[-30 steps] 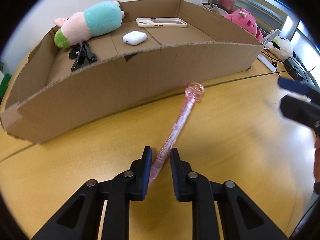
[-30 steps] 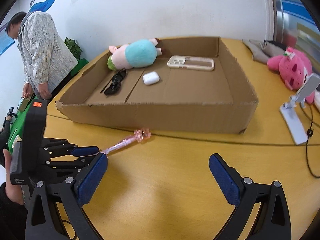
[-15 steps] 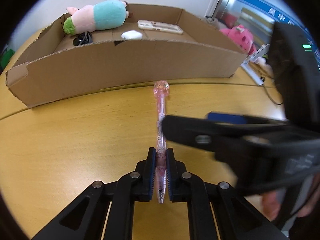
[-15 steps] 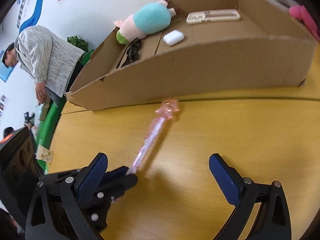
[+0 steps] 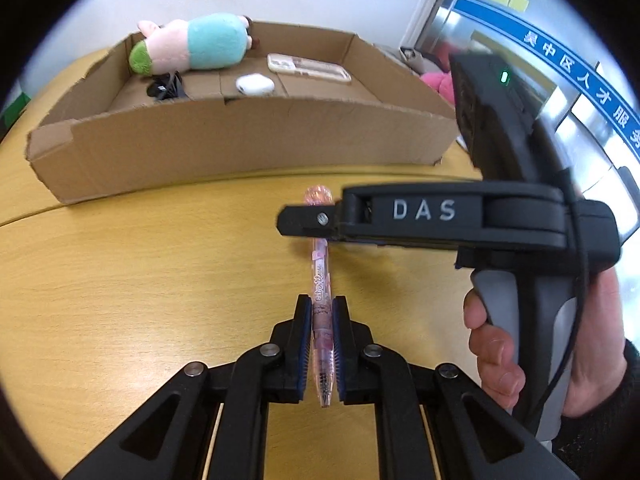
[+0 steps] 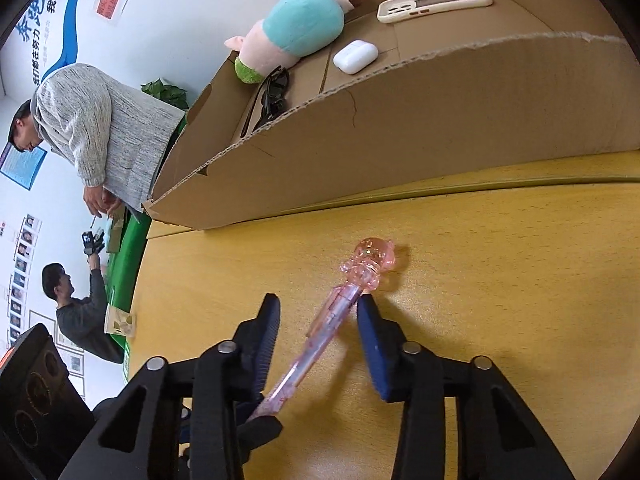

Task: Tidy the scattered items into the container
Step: 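Lift the pink pen with the left gripper and carry it over the box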

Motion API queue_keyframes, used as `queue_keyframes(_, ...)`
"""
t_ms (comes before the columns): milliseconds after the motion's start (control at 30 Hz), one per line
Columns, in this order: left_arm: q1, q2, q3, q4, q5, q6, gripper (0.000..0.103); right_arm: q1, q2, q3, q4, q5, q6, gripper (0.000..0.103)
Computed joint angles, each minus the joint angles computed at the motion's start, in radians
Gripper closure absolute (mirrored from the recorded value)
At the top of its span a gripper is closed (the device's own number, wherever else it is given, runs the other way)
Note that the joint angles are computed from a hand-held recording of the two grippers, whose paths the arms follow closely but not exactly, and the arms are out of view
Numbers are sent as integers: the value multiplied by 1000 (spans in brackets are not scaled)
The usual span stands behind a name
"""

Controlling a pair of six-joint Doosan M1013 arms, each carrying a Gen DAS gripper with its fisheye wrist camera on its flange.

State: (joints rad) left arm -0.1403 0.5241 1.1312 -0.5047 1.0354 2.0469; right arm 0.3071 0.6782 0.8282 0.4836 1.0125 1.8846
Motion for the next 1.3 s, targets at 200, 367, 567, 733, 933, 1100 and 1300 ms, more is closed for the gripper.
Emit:
queue_keyframes(200,-1,-18,16,2,-35,12,94,-1,-6,5,24,-8,-13,76)
queue_keyframes(367,1,-17,14,-9,-34,18,94,-5,-16,17,71,-30,-49,82)
queue_keyframes(567,3,-10,5,-35,-16,20,94,0,-35,9,59,-67,-81,87)
queue_keyframes(733,2,5,-23,-72,12,22,94,13,-43,-31,-24,-79,-96,89)
queue_keyframes(933,4,24,-73,-116,32,18,94,7,-22,-107,-58,-57,-91,89)
queue_keyframes(1100,2,35,-113,-135,26,27,94,7,-2,-180,-94,-33,-90,89)
queue_keyframes(1300,0,87,-224,-175,56,24,94,1,39,-309,-155,17,-98,89)
